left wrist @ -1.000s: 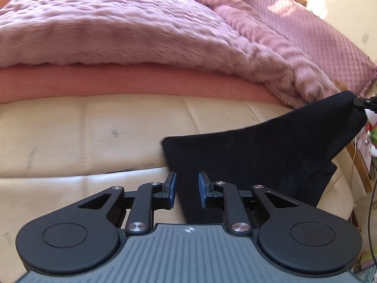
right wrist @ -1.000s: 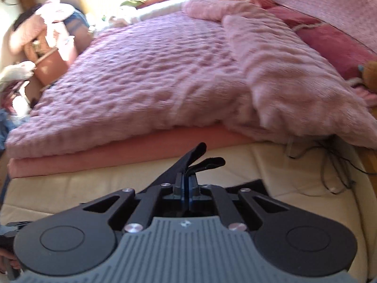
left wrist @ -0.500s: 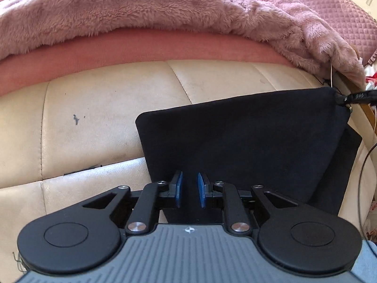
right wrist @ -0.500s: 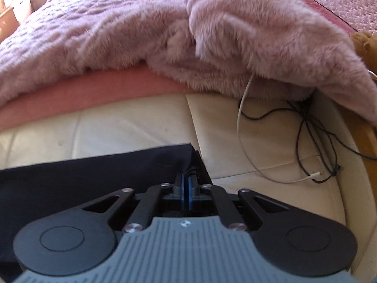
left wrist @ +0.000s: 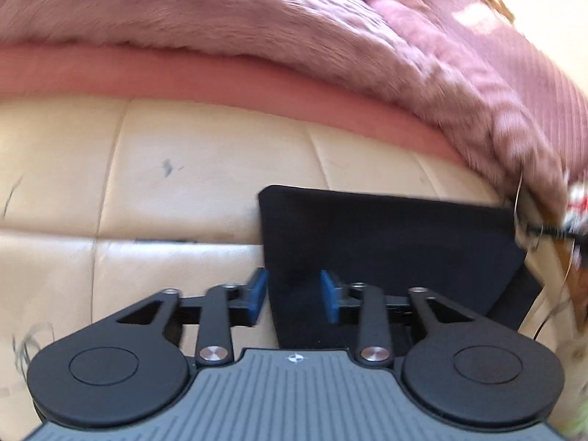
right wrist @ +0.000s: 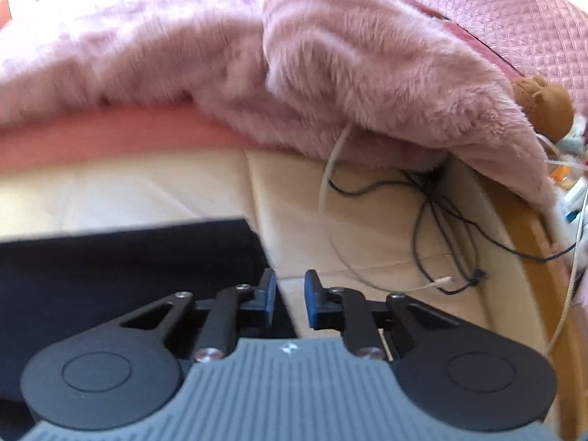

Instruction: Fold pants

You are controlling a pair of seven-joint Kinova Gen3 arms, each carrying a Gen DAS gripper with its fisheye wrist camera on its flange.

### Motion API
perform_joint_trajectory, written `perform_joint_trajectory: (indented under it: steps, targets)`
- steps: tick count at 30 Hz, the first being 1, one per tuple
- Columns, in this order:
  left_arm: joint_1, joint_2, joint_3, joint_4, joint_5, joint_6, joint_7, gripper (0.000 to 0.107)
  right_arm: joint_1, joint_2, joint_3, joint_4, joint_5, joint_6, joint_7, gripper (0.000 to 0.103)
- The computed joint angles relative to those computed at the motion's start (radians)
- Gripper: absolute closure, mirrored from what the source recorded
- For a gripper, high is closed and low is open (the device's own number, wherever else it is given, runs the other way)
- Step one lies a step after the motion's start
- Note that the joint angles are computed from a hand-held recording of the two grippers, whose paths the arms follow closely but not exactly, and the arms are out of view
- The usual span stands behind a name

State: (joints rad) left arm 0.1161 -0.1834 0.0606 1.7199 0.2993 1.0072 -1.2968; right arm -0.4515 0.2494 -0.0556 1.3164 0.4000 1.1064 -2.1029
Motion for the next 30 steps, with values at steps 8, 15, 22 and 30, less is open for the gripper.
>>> perform_joint_trajectory:
  steps: [8,15,22,30]
  targets:
    - [0.288,0.002,-0.257,0.041,0.037,0.023,0.071,0.06,-0.017,-0.046,-0.018,0.151,0.051,-0.068,-0.017,0.073]
    - [0.206,0.042,0.038,-0.057,-0.248,0.111,0.104,0.086,0.072,-0.099,0.017,0.249,-0.137,-0.201,-0.044,0.066]
    - [0.168,0.142,0.183,-0.221,-0.405,0.324,0.165,0.094,0.172,-0.125,-0.026,0.273,-0.318,-0.209,0.006,0.065]
    - [0.197,0.077,0.023,-0.202,-0.411,0.45,0.022,0.094,0.065,-0.148,-0.116,0.267,-0.317,-0.126,-0.034,0.065]
